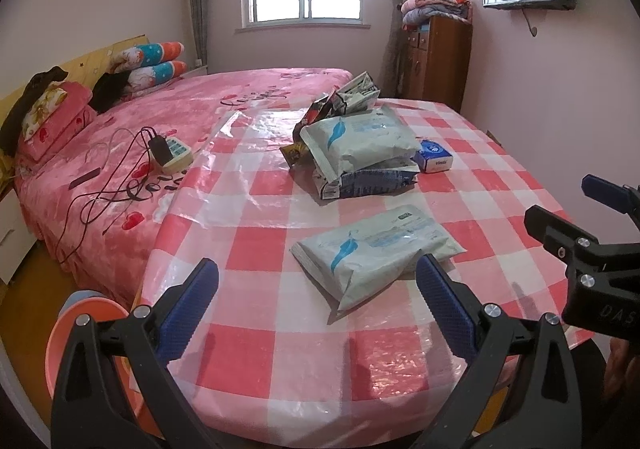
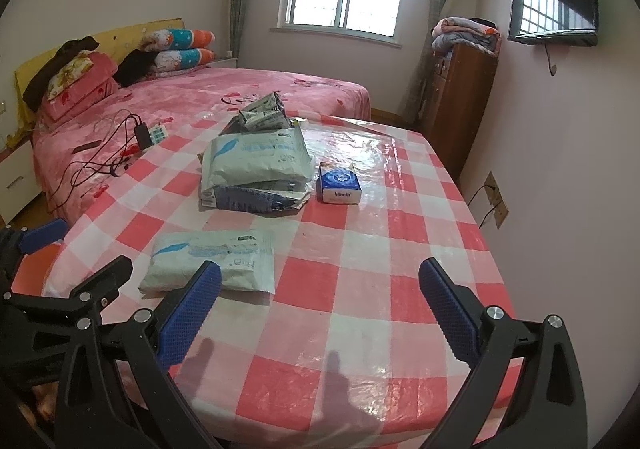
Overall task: Collect trash
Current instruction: 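Move both tools toward the trash pile on the checkered table, then grasp the white wet-wipes pack with the left tool while the right tool grasps the blue Vinda tissue pack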
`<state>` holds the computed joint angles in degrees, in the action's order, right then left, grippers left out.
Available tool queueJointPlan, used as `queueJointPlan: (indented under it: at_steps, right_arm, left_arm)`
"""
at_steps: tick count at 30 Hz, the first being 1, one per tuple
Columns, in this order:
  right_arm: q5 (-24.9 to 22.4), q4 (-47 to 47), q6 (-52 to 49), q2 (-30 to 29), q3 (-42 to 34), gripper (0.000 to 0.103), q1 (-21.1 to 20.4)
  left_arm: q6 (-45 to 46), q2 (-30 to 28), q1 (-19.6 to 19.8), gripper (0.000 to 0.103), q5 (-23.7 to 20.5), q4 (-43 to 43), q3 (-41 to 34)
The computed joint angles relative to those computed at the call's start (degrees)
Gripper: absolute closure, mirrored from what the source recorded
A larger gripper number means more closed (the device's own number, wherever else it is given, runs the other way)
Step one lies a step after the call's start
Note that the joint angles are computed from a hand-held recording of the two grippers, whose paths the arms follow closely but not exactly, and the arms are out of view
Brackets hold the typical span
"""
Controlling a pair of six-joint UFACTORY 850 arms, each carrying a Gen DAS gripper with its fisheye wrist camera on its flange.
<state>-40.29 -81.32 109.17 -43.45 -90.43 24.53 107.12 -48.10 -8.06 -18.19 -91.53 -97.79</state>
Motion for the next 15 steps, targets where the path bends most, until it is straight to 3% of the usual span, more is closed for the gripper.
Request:
queueJointPlan:
  at_steps: [6,11,15]
  right_arm:
    - [2.26,0.52,-0.68,-0.6,-0.08,0.005,-0.93]
    - [7.26,1.81,-0.34,-0.65,0.58,0.005,-2.81]
    - [11.65,2.33,-0.93,-0.99,1.0,0.005,-4.32]
  left_arm:
    - [-2.1,-0.97,-0.52,0.004,1.57,2.21,-1.08]
    - [6.05,-1.58,-0.04,0.004,-0.63,-3.34,-1.01]
    - [-3.68,-3.77,0.84,0.004,-4.77,9.24,-4.69]
